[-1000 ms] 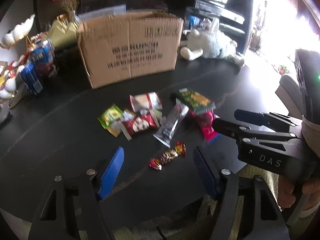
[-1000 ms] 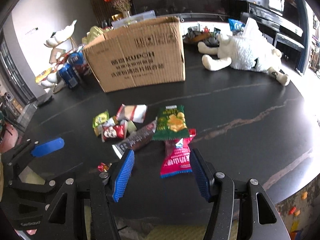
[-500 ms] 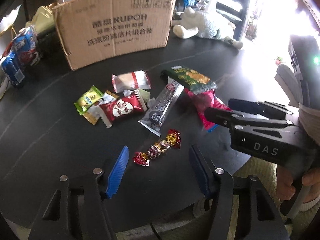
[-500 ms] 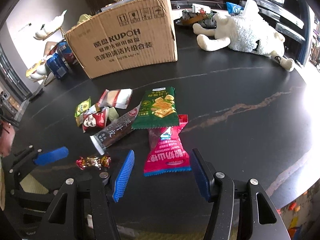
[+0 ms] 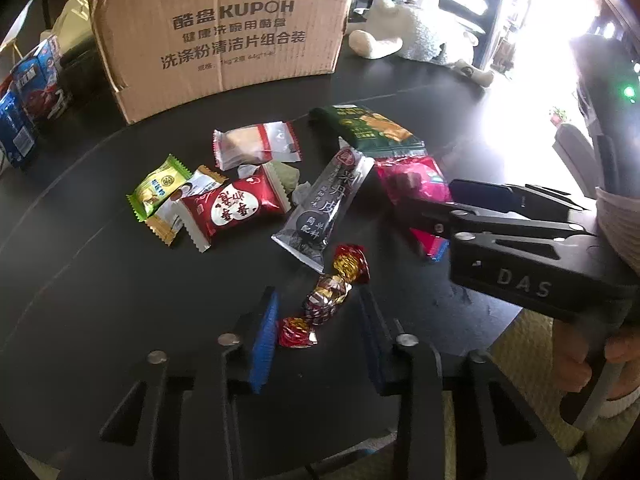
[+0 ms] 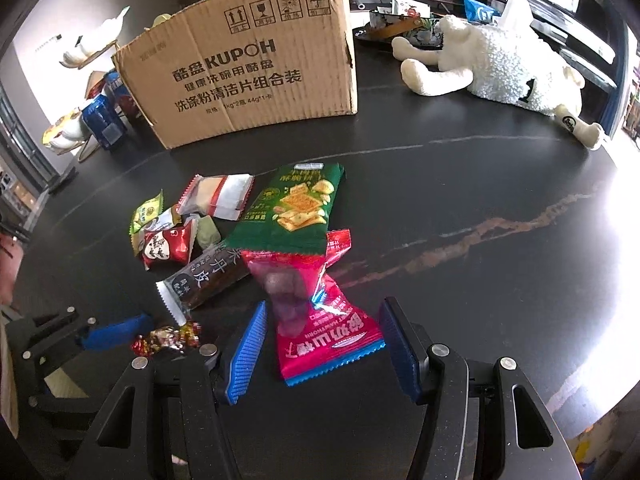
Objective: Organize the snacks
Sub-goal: 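Grasp the pink candy bag with the right tool while the left tool grasps the wrapped chocolates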
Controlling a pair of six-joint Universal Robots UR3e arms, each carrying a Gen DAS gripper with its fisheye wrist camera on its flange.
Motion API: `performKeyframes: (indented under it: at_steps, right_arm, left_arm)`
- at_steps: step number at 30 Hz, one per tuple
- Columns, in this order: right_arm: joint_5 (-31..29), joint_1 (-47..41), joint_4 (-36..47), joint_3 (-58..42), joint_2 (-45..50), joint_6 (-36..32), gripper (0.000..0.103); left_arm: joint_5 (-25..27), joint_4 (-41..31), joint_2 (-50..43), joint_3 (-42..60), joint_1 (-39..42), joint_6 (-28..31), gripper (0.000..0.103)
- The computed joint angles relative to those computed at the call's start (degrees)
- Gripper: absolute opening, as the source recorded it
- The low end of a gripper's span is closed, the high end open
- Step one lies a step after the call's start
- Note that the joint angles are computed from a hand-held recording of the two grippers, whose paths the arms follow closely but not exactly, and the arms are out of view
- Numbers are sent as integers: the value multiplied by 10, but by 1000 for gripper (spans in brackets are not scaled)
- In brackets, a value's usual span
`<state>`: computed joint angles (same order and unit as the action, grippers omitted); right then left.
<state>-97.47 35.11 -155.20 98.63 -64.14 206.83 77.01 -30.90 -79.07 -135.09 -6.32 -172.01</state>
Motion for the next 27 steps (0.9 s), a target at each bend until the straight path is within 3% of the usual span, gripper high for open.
performKeyframes:
  at_steps: [3, 4, 10, 27]
  right_arm:
    - [-8, 6, -3, -5, 5, -3, 55]
    - [-9, 8, -4, -5, 6, -5, 48]
    - [-18, 16, -8, -5, 4, -8, 34]
    - [-12, 48, 5, -2, -41, 15, 32]
  left_arm:
    - [-13, -7, 4, 0, 4, 6, 19]
    - [-13, -3, -1, 2, 2, 5, 19]
    - [-11, 9, 6, -1, -4, 4, 18]
    - [-53, -57, 139, -18, 53, 15, 18]
